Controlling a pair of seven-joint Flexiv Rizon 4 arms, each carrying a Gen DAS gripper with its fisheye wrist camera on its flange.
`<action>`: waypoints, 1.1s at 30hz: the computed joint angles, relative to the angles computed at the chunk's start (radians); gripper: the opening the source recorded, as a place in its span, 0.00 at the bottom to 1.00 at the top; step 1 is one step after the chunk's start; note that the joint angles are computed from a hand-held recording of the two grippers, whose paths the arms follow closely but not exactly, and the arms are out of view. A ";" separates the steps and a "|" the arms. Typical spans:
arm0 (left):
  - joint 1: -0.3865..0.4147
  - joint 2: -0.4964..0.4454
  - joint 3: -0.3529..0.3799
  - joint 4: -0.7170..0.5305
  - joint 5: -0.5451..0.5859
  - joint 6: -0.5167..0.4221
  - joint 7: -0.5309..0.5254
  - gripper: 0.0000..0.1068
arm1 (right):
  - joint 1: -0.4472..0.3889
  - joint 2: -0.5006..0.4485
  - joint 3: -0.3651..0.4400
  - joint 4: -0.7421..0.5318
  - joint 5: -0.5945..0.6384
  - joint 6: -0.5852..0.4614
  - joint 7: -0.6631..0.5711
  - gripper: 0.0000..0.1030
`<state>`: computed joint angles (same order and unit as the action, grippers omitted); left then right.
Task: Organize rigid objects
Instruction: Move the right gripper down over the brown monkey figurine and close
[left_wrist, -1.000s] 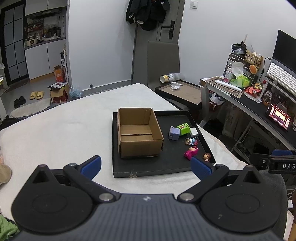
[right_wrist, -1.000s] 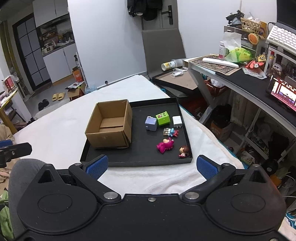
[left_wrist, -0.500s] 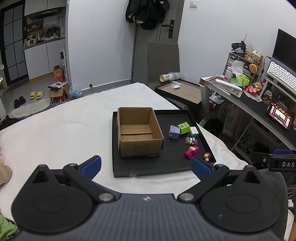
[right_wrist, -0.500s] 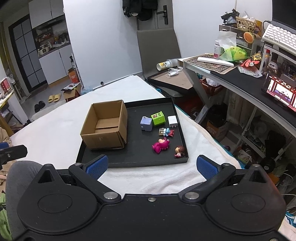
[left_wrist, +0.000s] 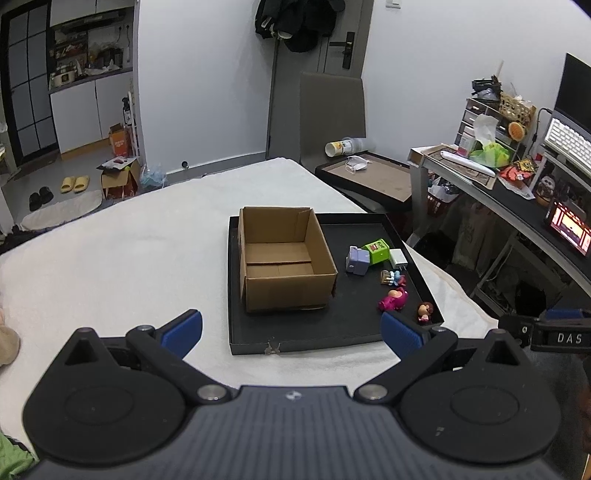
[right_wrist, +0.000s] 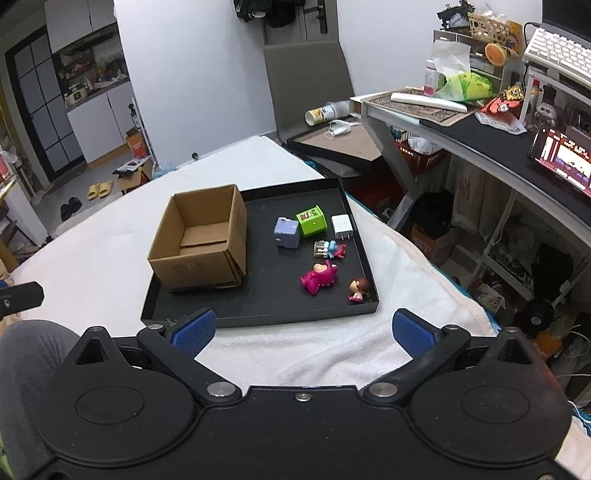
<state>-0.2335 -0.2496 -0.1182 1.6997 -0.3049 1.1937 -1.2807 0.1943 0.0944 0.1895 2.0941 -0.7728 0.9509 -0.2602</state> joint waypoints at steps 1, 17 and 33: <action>0.003 -0.007 -0.003 -0.005 -0.007 0.000 0.002 0.96 | -0.001 -0.007 -0.003 -0.003 0.004 0.002 0.000 1.00; 0.024 -0.179 0.012 -0.188 0.019 -0.034 -0.109 0.95 | -0.016 -0.156 -0.084 -0.082 -0.031 0.083 0.045 1.00; 0.025 -0.326 0.027 -0.373 0.057 -0.133 -0.168 0.88 | -0.006 -0.301 -0.141 -0.211 0.192 0.078 -0.066 0.77</action>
<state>-0.2086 -0.5753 -0.0916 1.3264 -0.2478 1.0606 -1.4486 0.1883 -0.2064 0.0482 1.8827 -0.5806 1.0293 -0.3263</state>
